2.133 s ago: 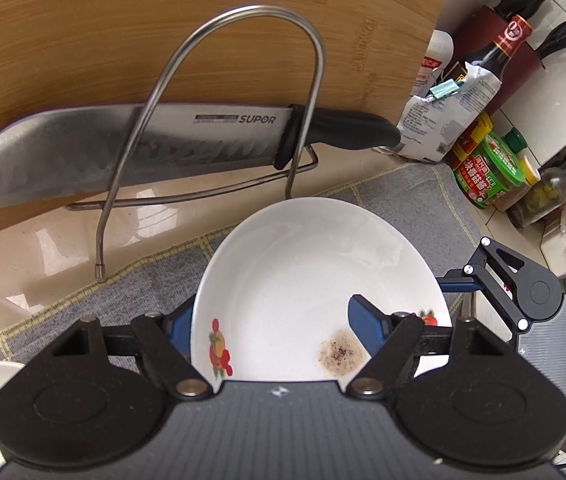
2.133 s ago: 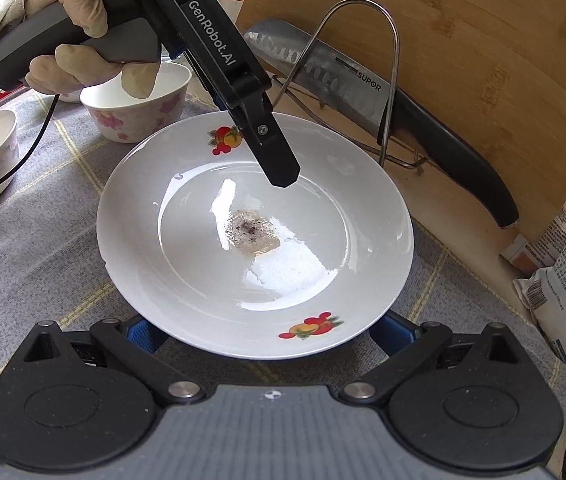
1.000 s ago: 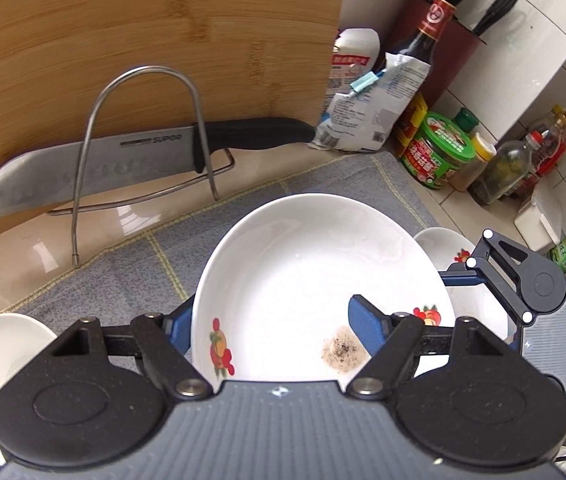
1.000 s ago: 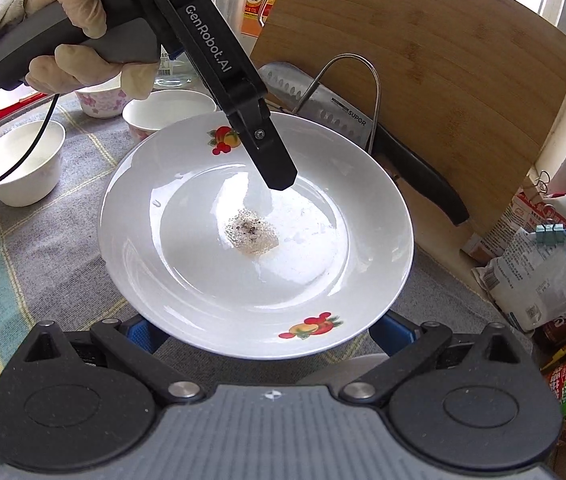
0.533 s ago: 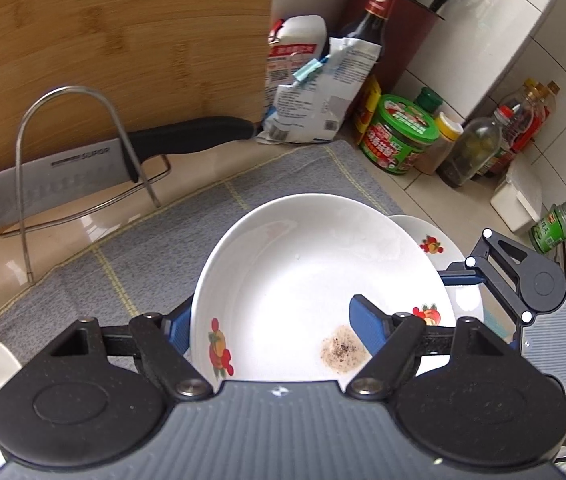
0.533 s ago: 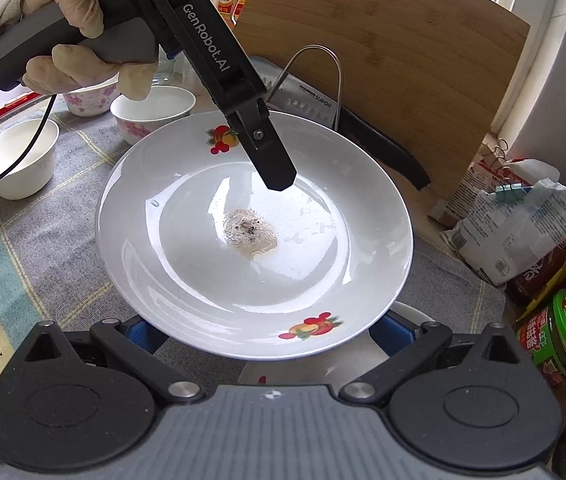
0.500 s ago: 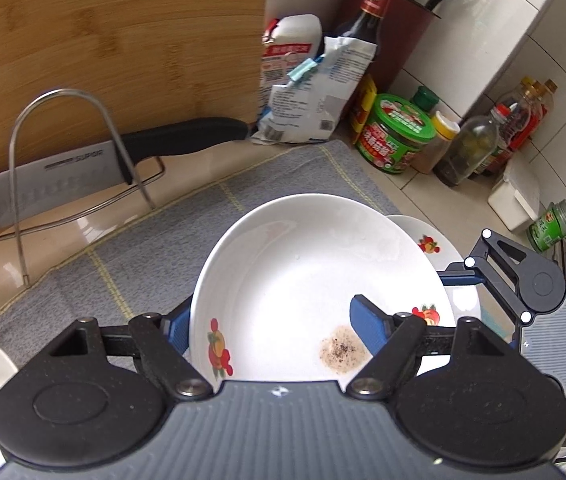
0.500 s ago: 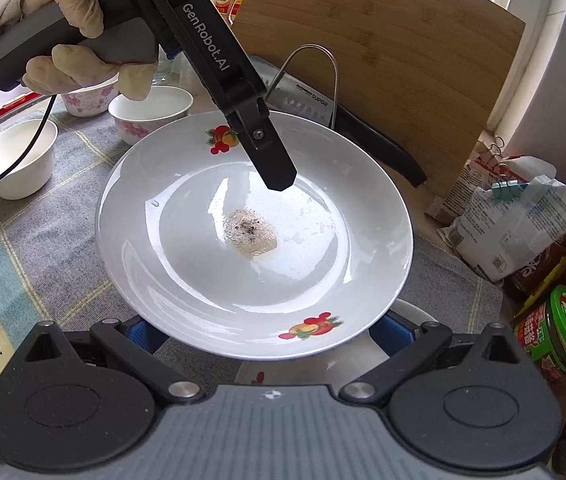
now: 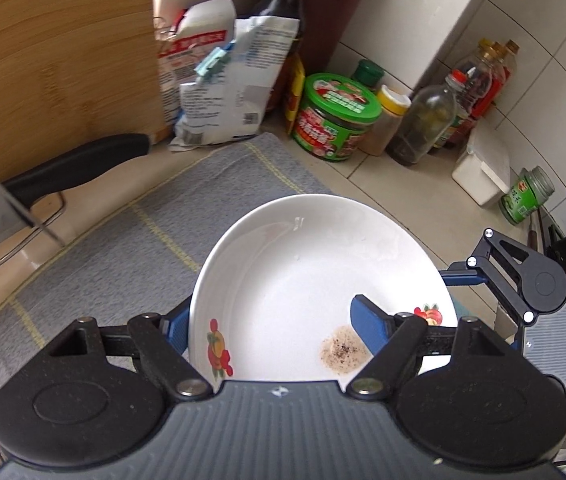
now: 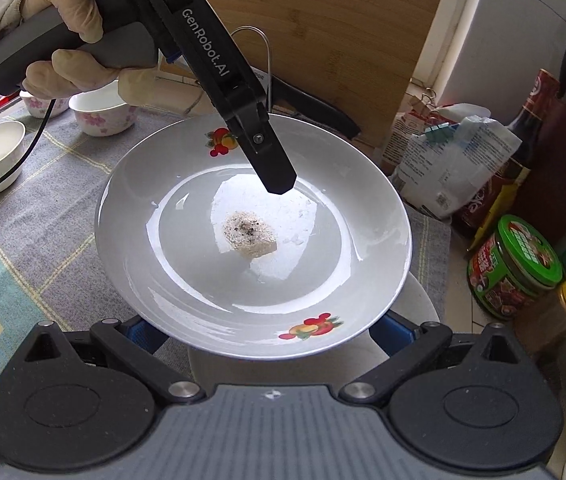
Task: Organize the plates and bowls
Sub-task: 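Carry the stained white plate with the left tool over the plate stack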
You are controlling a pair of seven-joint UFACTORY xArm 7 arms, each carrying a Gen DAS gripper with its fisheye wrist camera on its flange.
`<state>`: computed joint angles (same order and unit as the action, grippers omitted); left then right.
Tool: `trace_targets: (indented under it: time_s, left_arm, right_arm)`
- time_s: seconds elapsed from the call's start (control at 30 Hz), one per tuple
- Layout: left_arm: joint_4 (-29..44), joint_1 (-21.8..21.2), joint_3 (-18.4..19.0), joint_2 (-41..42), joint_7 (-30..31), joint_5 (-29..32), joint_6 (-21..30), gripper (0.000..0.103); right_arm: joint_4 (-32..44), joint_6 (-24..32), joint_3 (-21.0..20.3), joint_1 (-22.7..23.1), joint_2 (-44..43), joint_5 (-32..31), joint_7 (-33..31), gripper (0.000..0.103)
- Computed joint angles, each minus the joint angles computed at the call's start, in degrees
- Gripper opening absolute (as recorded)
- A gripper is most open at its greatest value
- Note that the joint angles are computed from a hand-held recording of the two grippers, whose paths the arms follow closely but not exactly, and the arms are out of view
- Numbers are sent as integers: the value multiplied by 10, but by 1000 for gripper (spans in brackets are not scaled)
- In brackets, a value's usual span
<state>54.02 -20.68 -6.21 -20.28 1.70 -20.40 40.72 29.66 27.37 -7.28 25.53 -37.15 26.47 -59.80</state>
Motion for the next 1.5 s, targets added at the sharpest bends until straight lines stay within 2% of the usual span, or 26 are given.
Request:
trace_targets:
  time_s: [0.27,0.6,0.93,1.5]
  left_arm:
    - [30,-12,-7,40,21,-10,-6,78]
    - [52,-14,-17,72,31,-11,-11,79]
    - [60,-9,-22,88,24,3,-9,79]
    - [71,-6,-27,110,19,14,-12,79]
  right_arm:
    - [-18,2,3,-30,-23,-20,27,103]
    - [-22,-4,0,-39,-21,-37,50,103]
    - [-15,2,-24,-22,-1,-8,40,103]
    - [4,15,-6,-45,31,4,35,103]
